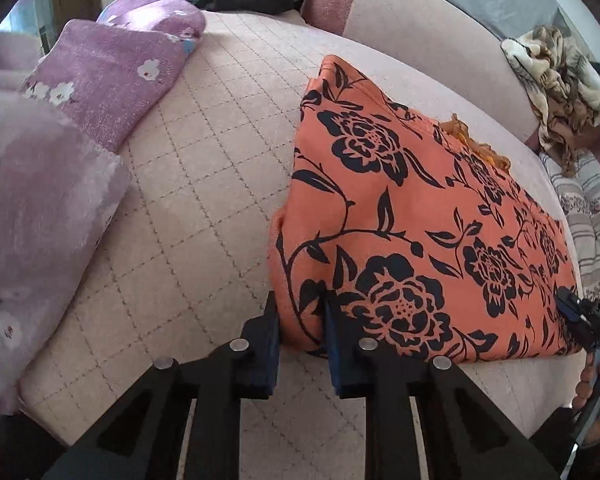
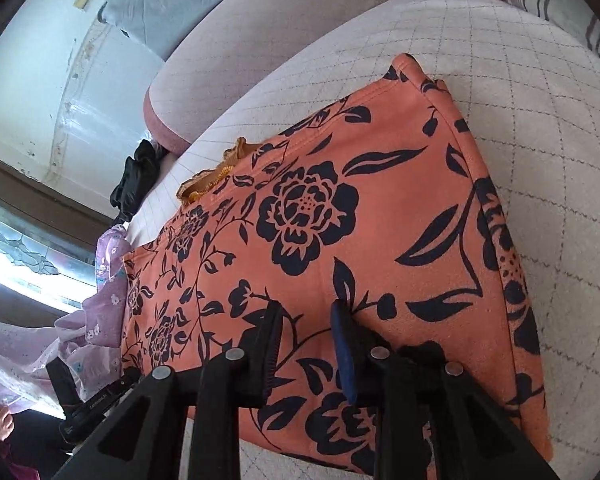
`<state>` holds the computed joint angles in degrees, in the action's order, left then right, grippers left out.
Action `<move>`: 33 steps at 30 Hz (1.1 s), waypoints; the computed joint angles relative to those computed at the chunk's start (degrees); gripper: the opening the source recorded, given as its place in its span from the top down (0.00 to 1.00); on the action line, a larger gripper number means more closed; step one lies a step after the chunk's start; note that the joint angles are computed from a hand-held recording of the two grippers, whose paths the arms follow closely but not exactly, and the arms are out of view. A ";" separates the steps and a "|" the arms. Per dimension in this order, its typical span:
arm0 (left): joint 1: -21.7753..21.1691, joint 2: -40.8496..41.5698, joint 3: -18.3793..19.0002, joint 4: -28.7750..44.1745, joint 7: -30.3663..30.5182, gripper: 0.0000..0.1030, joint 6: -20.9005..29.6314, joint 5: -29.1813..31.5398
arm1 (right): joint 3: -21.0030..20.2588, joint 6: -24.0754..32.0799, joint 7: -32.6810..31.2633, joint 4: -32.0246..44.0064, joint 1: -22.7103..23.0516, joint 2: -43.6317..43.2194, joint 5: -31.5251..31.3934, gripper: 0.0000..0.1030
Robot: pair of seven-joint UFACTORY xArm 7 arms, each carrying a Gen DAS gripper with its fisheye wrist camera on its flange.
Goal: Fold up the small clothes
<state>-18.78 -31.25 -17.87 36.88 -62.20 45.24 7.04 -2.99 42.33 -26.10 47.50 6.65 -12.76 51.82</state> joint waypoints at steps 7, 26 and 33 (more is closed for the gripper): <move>5.96 7.14 1.03 9.27 2.82 0.40 -2.01 8.03 | -0.55 1.11 -0.99 -0.05 -0.55 -0.03 1.82 0.72; 4.57 17.80 6.06 18.09 -1.92 0.36 -2.14 20.96 | -1.26 6.67 0.53 2.90 -2.84 0.70 3.80 0.71; 1.73 16.16 0.76 12.35 -0.10 0.32 3.07 14.92 | -0.11 4.11 3.97 9.32 -5.95 7.96 5.62 0.40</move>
<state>-17.05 -15.09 -17.11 49.23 -62.30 48.32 21.96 -3.10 46.44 -22.13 56.82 0.70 -4.79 57.44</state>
